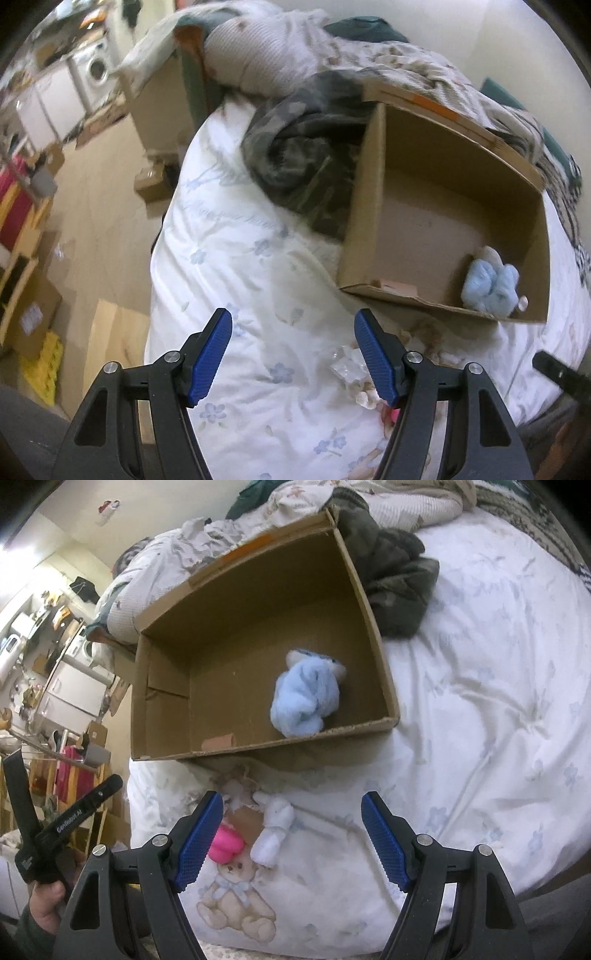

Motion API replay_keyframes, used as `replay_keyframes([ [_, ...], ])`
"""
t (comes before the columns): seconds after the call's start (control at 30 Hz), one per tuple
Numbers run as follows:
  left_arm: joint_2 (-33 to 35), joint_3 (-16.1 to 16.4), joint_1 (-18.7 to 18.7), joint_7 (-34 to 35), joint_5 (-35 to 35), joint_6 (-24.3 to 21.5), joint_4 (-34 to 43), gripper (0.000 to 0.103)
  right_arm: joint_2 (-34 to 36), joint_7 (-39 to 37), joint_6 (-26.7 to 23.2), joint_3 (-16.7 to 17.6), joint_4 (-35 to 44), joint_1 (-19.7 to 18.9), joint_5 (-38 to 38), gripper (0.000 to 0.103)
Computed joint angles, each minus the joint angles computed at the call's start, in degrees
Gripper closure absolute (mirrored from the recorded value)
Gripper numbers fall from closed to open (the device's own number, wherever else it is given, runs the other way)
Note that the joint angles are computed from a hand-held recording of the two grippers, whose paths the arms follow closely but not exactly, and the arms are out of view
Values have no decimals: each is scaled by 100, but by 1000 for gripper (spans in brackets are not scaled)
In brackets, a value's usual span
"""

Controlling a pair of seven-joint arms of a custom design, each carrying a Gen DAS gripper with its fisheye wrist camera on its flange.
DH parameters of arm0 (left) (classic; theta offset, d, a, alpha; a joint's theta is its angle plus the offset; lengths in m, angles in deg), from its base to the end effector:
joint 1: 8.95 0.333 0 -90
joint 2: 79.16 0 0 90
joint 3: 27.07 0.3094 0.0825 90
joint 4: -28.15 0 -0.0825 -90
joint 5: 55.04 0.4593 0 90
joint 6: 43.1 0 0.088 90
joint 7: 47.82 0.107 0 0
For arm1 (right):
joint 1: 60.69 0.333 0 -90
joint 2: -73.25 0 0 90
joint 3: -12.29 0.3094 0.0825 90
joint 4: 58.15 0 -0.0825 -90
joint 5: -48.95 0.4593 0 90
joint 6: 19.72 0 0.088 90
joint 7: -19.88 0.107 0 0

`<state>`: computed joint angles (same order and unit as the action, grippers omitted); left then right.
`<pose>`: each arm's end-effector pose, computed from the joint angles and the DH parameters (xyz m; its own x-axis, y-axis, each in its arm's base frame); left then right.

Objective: Organize soft objects
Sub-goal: 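Withdraw both tools from the box back toward the remaining items, then grasp the clear plastic bag with the left tool while the right tool grasps the white plush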

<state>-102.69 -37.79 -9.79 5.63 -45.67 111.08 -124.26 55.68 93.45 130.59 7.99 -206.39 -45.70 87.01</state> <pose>0.4768 -0.0976 0.3625 0.2802 -0.9567 0.0785 -0.8514 -0.2854 -0.4400 0.4967 0.0807 0.3404 0.0190 -0.9104 -0.4134 -0.9419 0.1224 -0.3129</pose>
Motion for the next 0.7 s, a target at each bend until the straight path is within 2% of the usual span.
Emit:
replay_keyframes([
  [0.07, 128, 204, -117, 149, -332, -106, 44, 37, 46, -4, -29, -2, 30, 8, 19, 21],
  [0.13, 261, 269, -139, 203, -529, -276, 111, 37, 99, 20, -67, 9, 70, 4, 24, 21],
  [0.27, 623, 563, -390, 755, -1388, -426, 270, 37, 227, 38, -195, 20, 170, -19, 95, 21],
  [0.47, 951, 624, -753, 1811, -2447, -347, 489, 37, 403, 80, -295, 77, 291, -93, 114, 21],
  [0.7, 1498, 487, -728, 2231, -3046, -585, 864, 37, 521, 155, -372, 161, 380, -153, 20, 21],
])
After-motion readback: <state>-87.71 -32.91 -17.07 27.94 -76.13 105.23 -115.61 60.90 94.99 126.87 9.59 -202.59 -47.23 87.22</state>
